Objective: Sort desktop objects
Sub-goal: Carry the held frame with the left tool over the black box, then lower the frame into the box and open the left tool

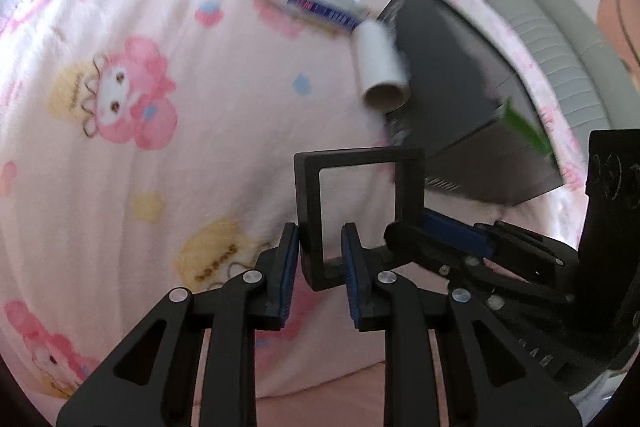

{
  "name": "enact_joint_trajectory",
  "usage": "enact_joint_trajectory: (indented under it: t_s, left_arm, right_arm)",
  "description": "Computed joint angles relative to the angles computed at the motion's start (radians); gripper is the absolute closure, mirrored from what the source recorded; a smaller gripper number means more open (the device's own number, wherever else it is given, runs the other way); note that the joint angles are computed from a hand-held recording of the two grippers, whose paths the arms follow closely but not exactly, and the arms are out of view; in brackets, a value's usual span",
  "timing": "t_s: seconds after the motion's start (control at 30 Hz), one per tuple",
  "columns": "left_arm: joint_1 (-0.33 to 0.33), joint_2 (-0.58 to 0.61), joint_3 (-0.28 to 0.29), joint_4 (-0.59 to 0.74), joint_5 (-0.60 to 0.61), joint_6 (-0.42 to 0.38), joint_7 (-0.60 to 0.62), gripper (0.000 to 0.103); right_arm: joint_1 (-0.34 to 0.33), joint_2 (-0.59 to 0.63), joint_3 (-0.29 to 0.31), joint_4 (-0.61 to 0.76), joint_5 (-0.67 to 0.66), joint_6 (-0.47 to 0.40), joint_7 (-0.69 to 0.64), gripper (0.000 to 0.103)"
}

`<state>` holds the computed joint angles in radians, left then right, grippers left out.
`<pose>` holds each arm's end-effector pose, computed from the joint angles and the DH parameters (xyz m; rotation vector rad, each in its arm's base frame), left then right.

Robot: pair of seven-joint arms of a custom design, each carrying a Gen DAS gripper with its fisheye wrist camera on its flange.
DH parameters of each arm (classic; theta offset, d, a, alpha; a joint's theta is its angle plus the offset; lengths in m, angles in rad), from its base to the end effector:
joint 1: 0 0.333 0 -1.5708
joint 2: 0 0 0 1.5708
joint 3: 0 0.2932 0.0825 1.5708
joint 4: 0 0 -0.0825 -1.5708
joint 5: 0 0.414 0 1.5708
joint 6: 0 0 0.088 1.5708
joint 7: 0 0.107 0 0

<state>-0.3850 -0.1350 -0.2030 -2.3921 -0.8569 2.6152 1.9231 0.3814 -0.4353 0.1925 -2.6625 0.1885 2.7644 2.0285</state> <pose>0.4504 -0.2797 0.3598 1.7104 -2.2374 0.8537 0.3920 0.2404 0.3960 -1.8155 1.8817 -0.1507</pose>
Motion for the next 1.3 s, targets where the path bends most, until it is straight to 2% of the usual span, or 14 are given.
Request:
enact_joint_trajectory:
  t_s: [0.1, 0.23, 0.4, 0.47, 0.63, 0.73, 0.83, 0.93, 1.1, 1.3]
  left_arm:
    - [-0.019, -0.051, -0.004, -0.017, -0.021, 0.021, 0.008, 0.083]
    - [-0.048, -0.067, -0.009, 0.023, 0.022, 0.048, -0.035, 0.083]
    - [-0.055, 0.034, -0.027, 0.193, 0.151, 0.042, -0.105, 0.083]
    - [-0.049, 0.095, -0.045, 0.28, 0.182, 0.034, -0.122, 0.084]
    - [-0.02, 0.278, -0.111, 0.504, 0.253, 0.008, -0.182, 0.083]
    - [-0.019, 0.371, -0.134, 0.598, 0.367, -0.015, -0.266, 0.083]
    - [-0.017, 0.442, -0.152, 0.664, 0.457, -0.046, -0.33, 0.083]
    - [-0.007, 0.471, -0.17, 0.686, 0.514, -0.06, -0.375, 0.083]
    - [-0.016, 0.503, -0.17, 0.722, 0.631, -0.079, -0.449, 0.083]
    - [0.002, 0.504, -0.188, 0.712, 0.651, -0.097, -0.466, 0.083]
  right_arm:
    - [-0.004, -0.099, -0.004, -0.039, -0.008, 0.019, -0.011, 0.084]
    - [-0.031, -0.197, -0.008, -0.072, -0.02, 0.029, -0.033, 0.083]
    - [-0.095, -0.21, -0.027, -0.049, -0.023, 0.05, -0.056, 0.083]
    - [-0.121, -0.248, -0.037, -0.049, -0.026, 0.023, -0.06, 0.083]
    - [-0.193, -0.251, -0.087, -0.05, -0.022, 0.037, -0.111, 0.083]
    - [-0.192, -0.255, -0.131, -0.082, 0.039, 0.071, -0.121, 0.083]
    - [-0.18, -0.238, -0.176, -0.097, 0.101, 0.057, -0.147, 0.083]
    - [-0.176, -0.2, -0.199, -0.088, 0.149, 0.029, -0.17, 0.083]
    - [-0.189, -0.135, -0.185, -0.052, 0.174, 0.007, -0.193, 0.083]
    - [-0.191, -0.1, -0.183, -0.03, 0.2, -0.025, -0.203, 0.083]
